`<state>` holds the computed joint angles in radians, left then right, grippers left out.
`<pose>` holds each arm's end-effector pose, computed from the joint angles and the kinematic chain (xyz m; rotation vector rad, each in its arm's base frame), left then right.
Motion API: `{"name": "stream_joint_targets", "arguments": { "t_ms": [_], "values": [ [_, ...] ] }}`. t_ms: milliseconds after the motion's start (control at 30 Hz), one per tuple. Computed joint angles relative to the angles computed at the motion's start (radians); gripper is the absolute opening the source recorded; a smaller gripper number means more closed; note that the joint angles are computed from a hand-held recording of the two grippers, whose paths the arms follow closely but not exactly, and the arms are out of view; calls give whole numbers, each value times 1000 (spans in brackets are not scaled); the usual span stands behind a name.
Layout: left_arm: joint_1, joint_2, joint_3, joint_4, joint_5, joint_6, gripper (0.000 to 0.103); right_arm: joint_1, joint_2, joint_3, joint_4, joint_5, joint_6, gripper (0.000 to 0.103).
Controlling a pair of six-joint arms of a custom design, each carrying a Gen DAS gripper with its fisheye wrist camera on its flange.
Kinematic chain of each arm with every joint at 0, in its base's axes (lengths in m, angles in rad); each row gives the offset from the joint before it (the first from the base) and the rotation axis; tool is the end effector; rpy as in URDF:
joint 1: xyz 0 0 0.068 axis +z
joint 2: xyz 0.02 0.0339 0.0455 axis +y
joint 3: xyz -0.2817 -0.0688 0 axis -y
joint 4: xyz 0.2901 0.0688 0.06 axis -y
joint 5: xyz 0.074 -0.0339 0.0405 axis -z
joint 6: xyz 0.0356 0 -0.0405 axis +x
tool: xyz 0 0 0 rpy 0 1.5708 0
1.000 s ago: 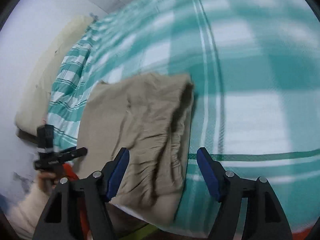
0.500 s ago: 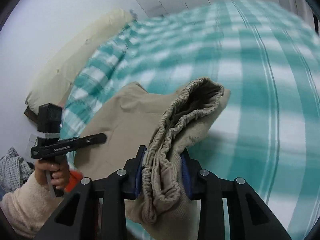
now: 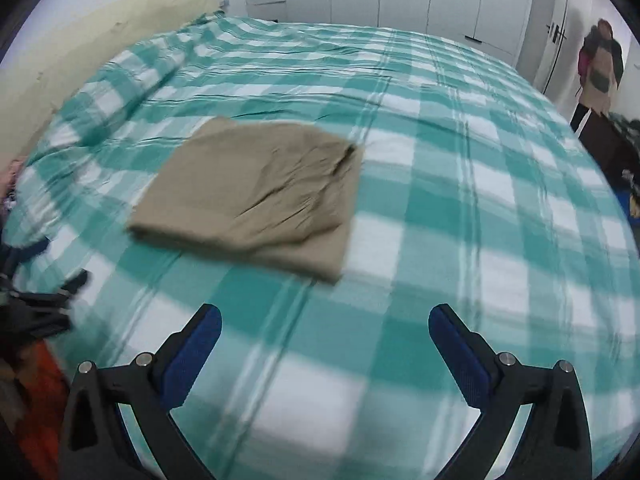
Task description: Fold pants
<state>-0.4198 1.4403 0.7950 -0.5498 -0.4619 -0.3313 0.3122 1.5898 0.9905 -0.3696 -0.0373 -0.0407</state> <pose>0.2713 -0.1037 0.1678 -0.0011 2.6042 0.3877 0.3429 0.1121 0.1907 -0.4614 2.5037 0.1540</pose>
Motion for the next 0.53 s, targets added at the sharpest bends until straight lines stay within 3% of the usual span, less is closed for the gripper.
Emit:
{"name": "stream_joint_targets", "arguments": {
  "t_ms": [67, 167, 367, 533],
  "values": [
    [-8, -25, 19, -74, 55, -14, 98, 31, -106, -103, 8, 18, 39, 102],
    [-51, -127, 19, -134, 36, -58, 98, 111, -217, -181, -39, 87, 109, 102],
    [-68, -280, 15, -185, 85, -77, 99, 194, -377, -207, -140, 132, 209, 102],
    [-66, -302, -25, -172, 70, -103, 99, 228, -403, -202, -174, 192, 244, 102]
  ]
}}
